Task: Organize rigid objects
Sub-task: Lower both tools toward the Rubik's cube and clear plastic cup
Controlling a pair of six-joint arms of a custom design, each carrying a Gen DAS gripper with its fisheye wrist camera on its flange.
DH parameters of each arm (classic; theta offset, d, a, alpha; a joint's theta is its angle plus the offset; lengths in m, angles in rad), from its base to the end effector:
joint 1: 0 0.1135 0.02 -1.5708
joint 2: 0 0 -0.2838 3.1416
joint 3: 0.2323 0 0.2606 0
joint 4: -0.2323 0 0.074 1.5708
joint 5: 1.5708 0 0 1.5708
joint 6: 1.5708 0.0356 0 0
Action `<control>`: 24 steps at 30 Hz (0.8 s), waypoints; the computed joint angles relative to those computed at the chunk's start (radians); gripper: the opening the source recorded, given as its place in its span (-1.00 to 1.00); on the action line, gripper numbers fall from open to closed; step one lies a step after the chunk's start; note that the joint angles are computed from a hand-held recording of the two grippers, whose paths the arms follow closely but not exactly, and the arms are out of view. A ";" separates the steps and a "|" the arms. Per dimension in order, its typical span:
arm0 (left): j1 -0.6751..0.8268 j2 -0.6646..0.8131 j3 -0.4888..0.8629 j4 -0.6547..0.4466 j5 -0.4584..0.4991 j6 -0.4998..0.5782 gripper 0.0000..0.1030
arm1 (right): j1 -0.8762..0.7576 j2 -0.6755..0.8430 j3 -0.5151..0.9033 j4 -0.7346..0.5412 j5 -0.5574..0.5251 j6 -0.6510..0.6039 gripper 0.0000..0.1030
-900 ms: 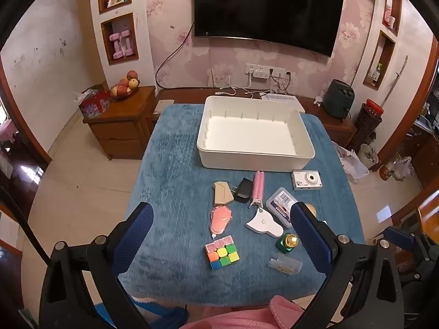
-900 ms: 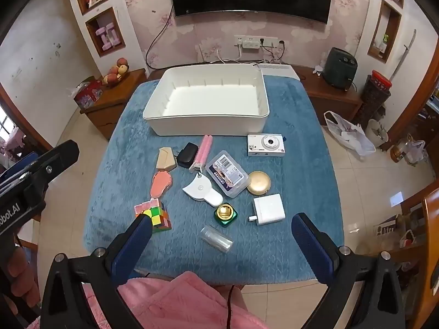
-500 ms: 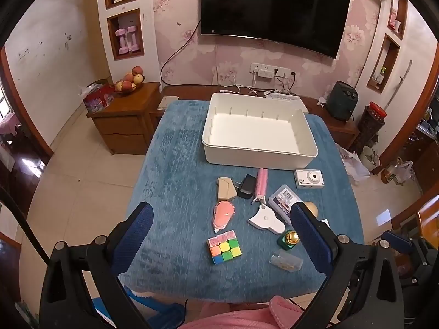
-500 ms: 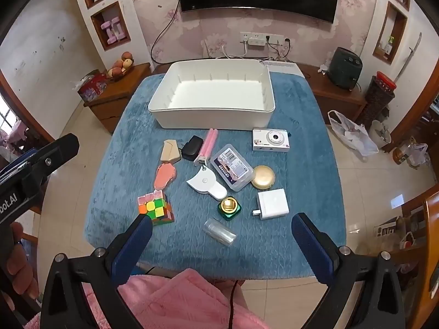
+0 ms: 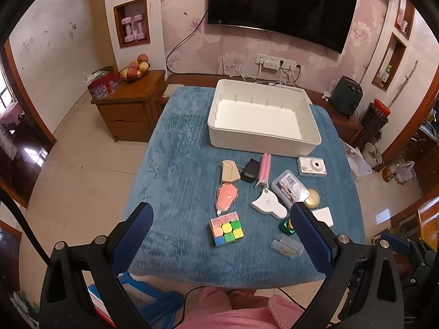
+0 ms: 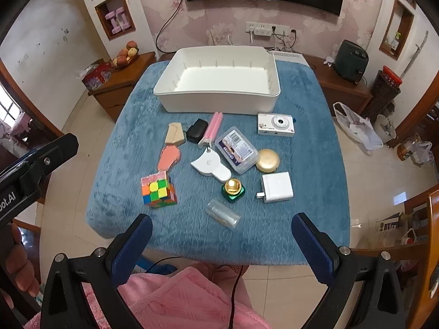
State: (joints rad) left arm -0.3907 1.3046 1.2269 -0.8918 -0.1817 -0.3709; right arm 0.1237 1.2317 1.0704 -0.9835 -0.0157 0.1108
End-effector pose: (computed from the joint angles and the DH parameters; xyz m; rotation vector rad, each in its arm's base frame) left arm 0.2470 -0.0948 0.3375 -0.0462 2.5180 -0.0772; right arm 0.2290 0.0290 0.2998 -0.0221 2.7188 0.0900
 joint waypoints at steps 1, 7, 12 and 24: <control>-0.004 -0.005 -0.004 -0.003 -0.001 -0.005 0.95 | 0.000 -0.002 -0.003 -0.005 -0.004 -0.002 0.99; -0.005 -0.019 -0.025 -0.015 0.016 -0.017 0.95 | -0.003 -0.007 -0.021 -0.020 -0.030 -0.008 0.99; -0.001 -0.002 -0.028 -0.043 0.027 -0.014 0.95 | -0.012 0.012 -0.027 -0.033 -0.061 -0.003 0.99; 0.037 0.117 -0.054 -0.095 0.118 -0.005 0.94 | -0.062 0.158 -0.069 -0.068 -0.179 0.010 0.90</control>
